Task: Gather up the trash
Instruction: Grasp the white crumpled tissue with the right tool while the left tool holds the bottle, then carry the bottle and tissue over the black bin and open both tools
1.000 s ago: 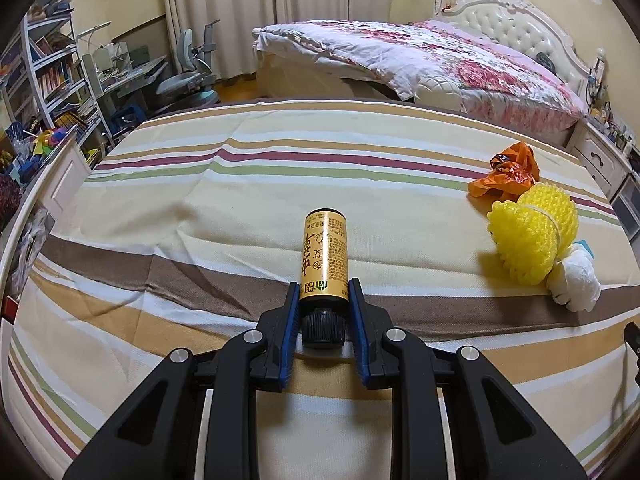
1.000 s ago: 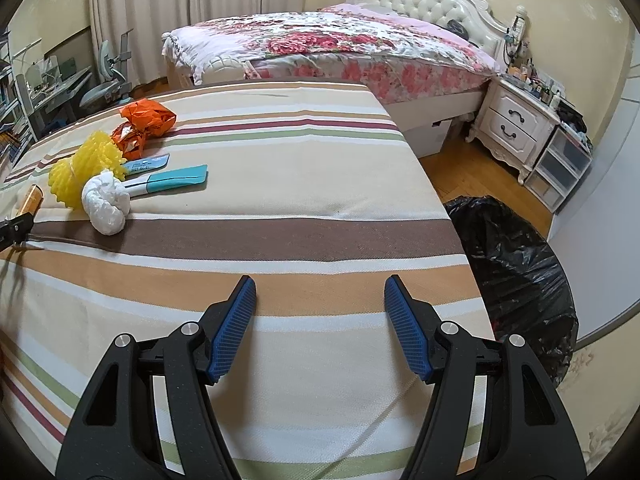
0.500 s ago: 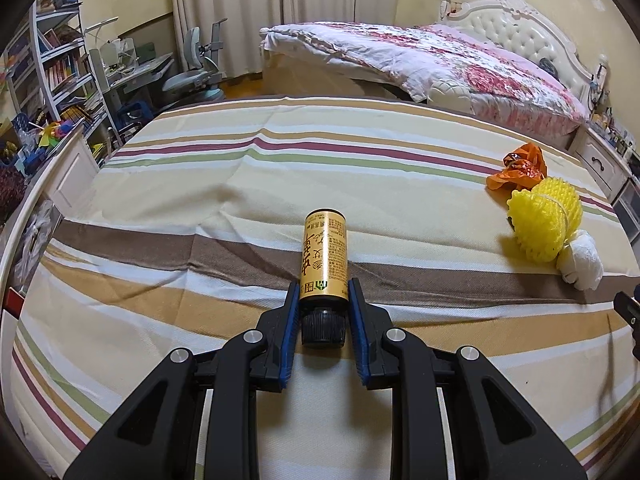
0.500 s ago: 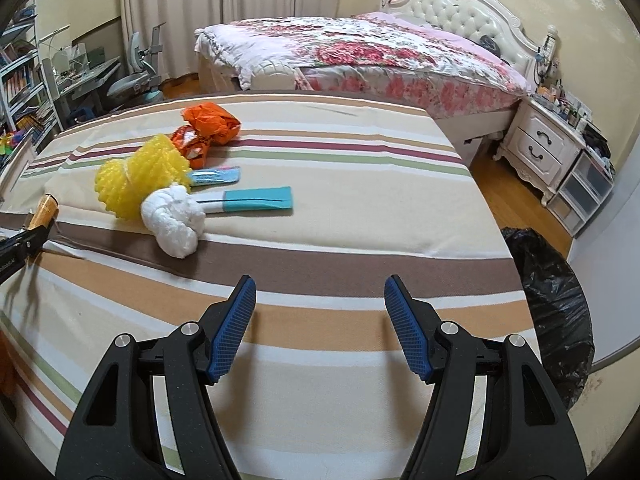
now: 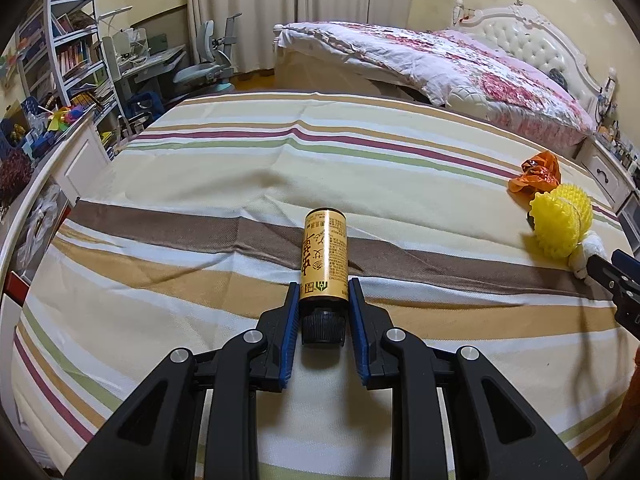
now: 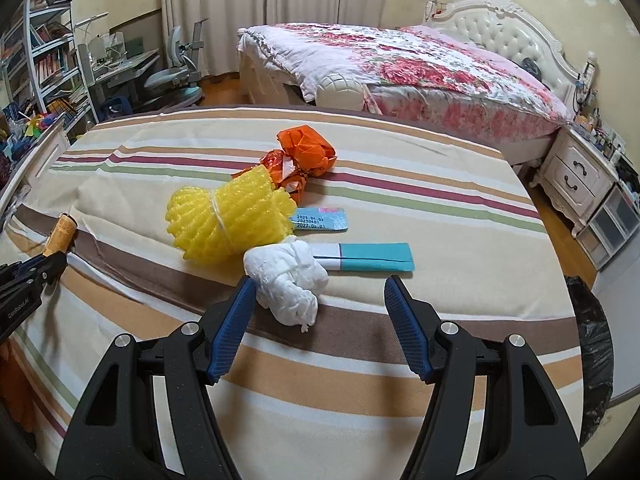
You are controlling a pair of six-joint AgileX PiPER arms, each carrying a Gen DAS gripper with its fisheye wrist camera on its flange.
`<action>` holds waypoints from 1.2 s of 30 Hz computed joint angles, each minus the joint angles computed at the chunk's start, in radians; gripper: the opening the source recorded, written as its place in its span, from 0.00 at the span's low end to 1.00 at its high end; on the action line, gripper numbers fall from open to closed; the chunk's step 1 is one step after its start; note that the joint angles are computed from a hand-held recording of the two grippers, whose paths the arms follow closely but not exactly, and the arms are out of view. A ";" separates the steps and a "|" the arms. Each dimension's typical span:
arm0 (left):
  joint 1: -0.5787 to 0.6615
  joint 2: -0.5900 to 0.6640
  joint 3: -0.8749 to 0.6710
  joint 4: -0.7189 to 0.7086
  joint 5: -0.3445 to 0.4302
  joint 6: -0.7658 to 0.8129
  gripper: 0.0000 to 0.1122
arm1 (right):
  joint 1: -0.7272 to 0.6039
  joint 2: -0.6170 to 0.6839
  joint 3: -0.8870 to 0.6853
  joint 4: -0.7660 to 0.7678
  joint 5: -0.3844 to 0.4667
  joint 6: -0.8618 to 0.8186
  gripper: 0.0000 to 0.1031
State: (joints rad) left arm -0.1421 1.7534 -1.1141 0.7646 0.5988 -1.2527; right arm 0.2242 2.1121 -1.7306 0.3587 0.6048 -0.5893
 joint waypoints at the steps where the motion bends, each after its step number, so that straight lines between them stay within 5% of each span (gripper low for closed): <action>1: 0.000 -0.001 0.002 0.005 0.001 -0.005 0.22 | 0.005 0.008 -0.011 -0.010 0.004 0.013 0.63; 3: 0.000 -0.004 0.007 0.011 0.001 -0.012 0.22 | 0.008 0.018 -0.025 -0.012 0.016 0.017 0.60; 7: -0.007 -0.012 0.017 0.028 0.001 -0.026 0.22 | 0.010 0.013 -0.018 0.017 0.027 -0.018 0.32; 10: -0.021 -0.021 0.025 0.037 0.001 -0.034 0.22 | 0.012 -0.015 0.022 0.025 0.007 -0.038 0.26; 24: -0.185 -0.031 -0.012 0.050 0.010 -0.061 0.22 | -0.124 -0.166 0.209 0.167 -0.033 -0.180 0.25; 36: -0.374 0.157 -0.309 -0.022 0.026 0.082 0.22 | -0.337 -0.180 0.232 0.199 -0.060 -0.197 0.25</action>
